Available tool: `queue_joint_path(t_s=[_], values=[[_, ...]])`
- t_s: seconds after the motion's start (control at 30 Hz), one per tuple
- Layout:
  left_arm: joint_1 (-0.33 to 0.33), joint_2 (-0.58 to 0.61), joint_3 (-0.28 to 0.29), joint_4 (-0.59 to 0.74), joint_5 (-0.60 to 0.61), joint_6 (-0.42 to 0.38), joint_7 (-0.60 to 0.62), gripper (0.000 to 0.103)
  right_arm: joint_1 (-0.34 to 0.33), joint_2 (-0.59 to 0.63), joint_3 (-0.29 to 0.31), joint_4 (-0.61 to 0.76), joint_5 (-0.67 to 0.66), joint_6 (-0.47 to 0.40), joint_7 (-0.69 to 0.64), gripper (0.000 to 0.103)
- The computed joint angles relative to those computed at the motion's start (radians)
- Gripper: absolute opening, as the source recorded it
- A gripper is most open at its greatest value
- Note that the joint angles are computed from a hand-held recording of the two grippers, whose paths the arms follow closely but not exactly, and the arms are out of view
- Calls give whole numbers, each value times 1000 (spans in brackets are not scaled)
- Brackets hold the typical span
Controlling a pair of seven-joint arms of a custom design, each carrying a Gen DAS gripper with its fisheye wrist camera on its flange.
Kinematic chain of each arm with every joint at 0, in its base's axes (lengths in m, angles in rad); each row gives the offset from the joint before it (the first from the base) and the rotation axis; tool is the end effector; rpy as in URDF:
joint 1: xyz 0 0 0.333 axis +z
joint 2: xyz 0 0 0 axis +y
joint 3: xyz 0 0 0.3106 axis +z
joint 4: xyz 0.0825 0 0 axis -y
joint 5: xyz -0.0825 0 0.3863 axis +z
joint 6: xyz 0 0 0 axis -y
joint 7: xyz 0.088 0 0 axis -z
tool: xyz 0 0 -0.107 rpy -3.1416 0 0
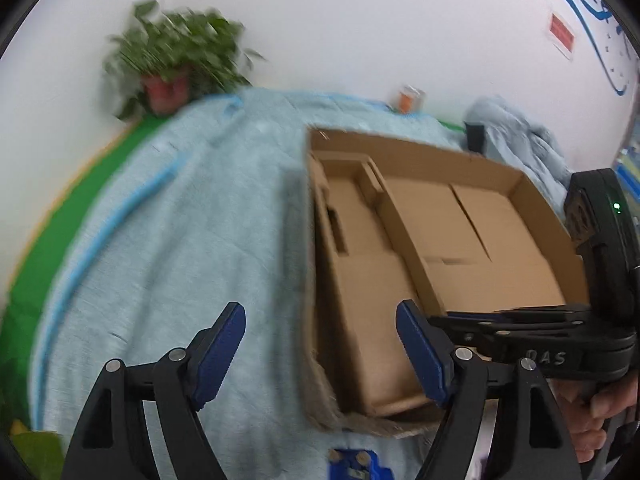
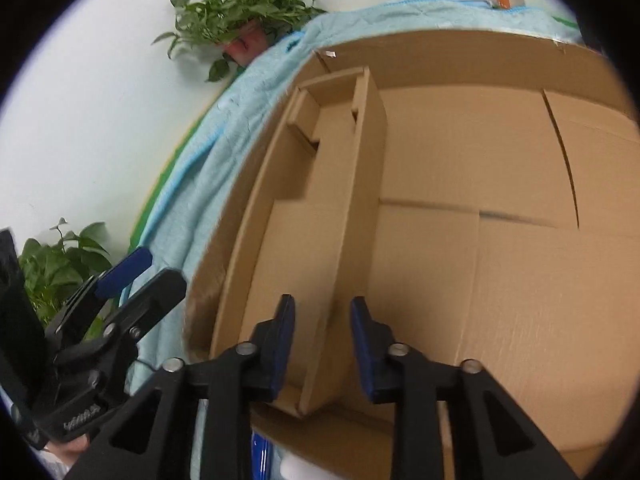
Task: Organize rigid objects
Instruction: 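Withdraw the left gripper and reach the right gripper to the board-game box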
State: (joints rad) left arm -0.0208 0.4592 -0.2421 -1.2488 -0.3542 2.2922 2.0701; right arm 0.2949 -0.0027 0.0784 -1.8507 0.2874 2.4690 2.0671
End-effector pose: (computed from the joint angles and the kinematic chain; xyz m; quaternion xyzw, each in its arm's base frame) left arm 0.7188 -0.1565 0.5724 -0.4568 0.8161 -0.3403 0.0975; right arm 0.5678 0.2218 0.5815 -0.5647 0.7586 0.0080 0.3249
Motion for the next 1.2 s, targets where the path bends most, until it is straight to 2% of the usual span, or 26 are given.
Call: queue_joint_path(t_s=[0.03,0.07,0.1,0.13,0.17,0.27,0.4,0.47,0.5,0.53,0.57,0.6,0.67,0.7,0.73,0.87,0.93,0.97,1.0,1.03,1.07,1.1,1.13,1.17,1.2], values=[[9,6,-7,5,-13,-31,11,69,1,1,1,2,-7,-12,15,18],[12,14,-8,15,-18,-58,10,56,3,3,3,5,-40,-14,41,17],[18,22,-12,25,-30,-92,8,51,5,9,5,9,-55,-8,50,16],[23,20,-14,16,-44,-108,6,50,4,23,3,21,-19,4,29,15],[19,5,-10,-11,-41,-84,9,48,-13,32,20,27,28,10,8,16],[21,-29,-5,-65,-47,-71,23,47,9,45,6,46,-32,1,46,18],[20,-64,1,-111,-60,-62,26,44,5,22,7,21,23,5,10,18],[31,-96,-3,-158,-92,-36,57,43,9,-20,8,-18,-27,29,40,20],[37,-117,-7,-188,-115,-12,83,43,11,-53,12,-48,-95,54,70,22],[50,-164,-14,-253,-157,40,138,43,8,-93,22,-83,-199,77,127,27],[54,-204,-16,-306,-191,87,185,48,-1,-135,36,-118,-308,90,193,49],[56,-251,-17,-367,-234,145,241,54,-20,-188,62,-161,-441,96,281,81],[42,-362,-13,-512,-333,328,354,99,-72,-292,124,-241,-657,81,450,97],[31,-404,-10,-564,-391,404,406,103,-84,-343,145,-276,-708,57,496,103],[19,-459,-8,-622,-501,474,501,103,-81,-376,150,-303,-718,45,503,103],[-41,-582,36,-736,-625,525,566,103,-88,-495,199,-387,-770,-39,547,103],[-85,-649,63,-802,-709,548,618,103,-93,-567,220,-440,-785,-39,603,102],[-102,-677,72,-832,-720,559,624,102,-91,-582,222,-452,-784,-33,606,96],[-116,-710,83,-863,-720,554,622,102,-89,-610,228,-473,-790,-27,608,71],[-133,-747,105,-893,-730,521,635,92,-92,-629,241,-482,-798,-36,608,54],[-145,-780,118,-919,-721,493,622,47,-94,-644,256,-484,-802,-61,607,27],[-148,-802,121,-938,-686,468,583,23,-92,-667,264,-494,-802,-85,607,23],[-135,-827,119,-952,-615,408,501,5,-85,-697,260,-517,-798,-75,612,23],[-139,-846,123,-969,-597,402,468,7,-75,-726,248,-546,-791,-41,611,26],[-156,-877,130,-997,-608,427,466,11,-61,-750,234,-569,-776,-15,597,51]])
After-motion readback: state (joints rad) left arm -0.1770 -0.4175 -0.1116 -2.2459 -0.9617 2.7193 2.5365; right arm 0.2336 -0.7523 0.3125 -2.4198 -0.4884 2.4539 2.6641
